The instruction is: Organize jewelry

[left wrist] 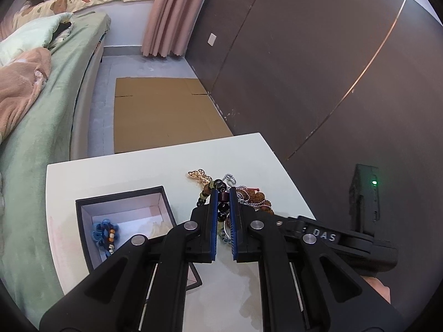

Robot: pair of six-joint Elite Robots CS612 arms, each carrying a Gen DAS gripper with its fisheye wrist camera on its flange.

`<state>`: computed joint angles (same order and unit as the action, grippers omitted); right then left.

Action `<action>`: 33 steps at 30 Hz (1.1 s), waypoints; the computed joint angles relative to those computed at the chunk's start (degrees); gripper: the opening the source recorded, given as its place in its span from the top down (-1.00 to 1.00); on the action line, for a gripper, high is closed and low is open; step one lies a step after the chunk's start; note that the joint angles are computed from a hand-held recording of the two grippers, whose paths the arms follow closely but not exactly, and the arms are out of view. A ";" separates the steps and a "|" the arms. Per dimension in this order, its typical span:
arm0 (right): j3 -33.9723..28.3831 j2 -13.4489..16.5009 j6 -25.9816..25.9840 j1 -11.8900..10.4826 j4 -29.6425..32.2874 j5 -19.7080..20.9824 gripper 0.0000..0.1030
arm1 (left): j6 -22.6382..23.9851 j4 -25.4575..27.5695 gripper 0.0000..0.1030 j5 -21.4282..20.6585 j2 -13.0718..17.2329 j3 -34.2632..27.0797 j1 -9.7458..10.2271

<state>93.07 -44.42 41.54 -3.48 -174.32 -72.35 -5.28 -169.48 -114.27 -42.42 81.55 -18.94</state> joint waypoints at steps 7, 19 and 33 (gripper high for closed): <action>-1.44 0.44 -3.45 0.46 2.70 0.17 -0.15 | -1.02 -0.54 0.83 -0.31 0.21 -0.52 0.49; 1.34 -2.32 -7.38 1.02 7.92 -1.84 0.40 | -2.11 -1.44 0.83 -0.88 0.05 -0.39 0.86; 3.05 -2.16 -5.36 1.23 3.53 -1.15 0.94 | -2.98 -6.35 0.83 -0.91 -2.88 4.10 1.51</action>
<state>96.12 -46.58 36.17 -2.25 -170.78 -73.50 -8.26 -175.83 -115.18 -45.30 85.65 -17.43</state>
